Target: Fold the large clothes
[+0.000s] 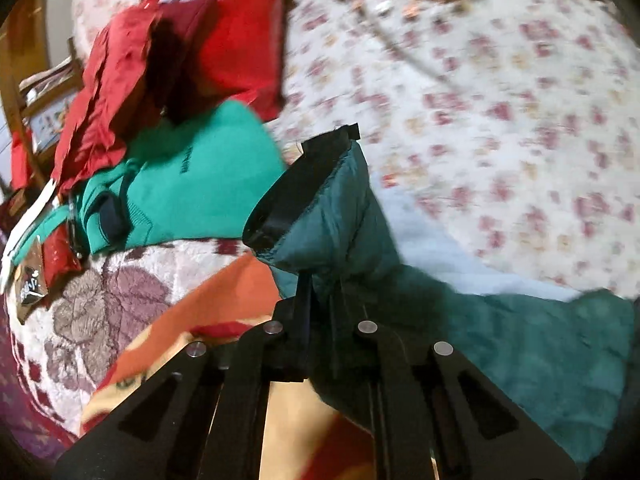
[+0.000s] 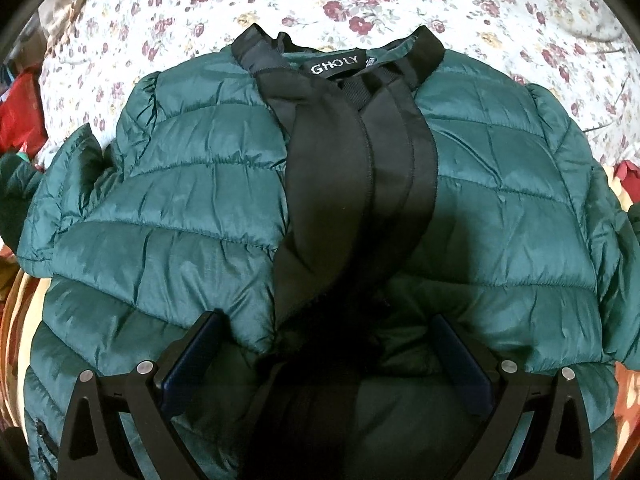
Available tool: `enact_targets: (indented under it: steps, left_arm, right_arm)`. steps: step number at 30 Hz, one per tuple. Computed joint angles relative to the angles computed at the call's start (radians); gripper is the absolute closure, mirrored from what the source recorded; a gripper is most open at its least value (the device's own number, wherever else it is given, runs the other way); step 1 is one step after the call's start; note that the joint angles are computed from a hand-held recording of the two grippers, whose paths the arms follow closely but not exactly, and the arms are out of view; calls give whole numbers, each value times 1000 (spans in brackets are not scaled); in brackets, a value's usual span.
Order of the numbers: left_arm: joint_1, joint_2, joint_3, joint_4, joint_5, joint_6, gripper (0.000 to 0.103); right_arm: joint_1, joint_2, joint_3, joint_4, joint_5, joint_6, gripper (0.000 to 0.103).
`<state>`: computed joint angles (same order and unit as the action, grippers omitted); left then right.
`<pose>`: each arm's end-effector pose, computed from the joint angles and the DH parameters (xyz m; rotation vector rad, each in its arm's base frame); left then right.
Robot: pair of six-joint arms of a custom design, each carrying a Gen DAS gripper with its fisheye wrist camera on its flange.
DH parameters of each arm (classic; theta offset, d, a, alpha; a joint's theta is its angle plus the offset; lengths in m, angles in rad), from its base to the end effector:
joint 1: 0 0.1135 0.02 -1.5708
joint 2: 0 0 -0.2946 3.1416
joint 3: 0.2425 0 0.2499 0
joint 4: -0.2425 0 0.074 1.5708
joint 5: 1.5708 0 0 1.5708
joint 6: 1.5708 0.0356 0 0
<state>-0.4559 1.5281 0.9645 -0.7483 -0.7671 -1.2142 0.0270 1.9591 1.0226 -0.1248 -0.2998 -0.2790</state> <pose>0.2534 -0.0967 0.2327 -0.9953 2.1609 0.4141 0.3759 0.0207 0.1320 -0.4944 2.5391 0.3027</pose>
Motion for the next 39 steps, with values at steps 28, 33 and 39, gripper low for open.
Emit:
enact_targets:
  steps: [28,33,39]
  left_arm:
    - [-473,588,850,-163,29,76,98]
    - [-503,777,1153,-243,60,160,98]
    - [-514,1023,1562,-365,135,233,98]
  right_arm:
    - [-300,-159,36,-172,-190,-147,0]
    - [-340,-122,75,-191,-195,-162,0]
    - [-402,-57,133,-211,-196,-169,0]
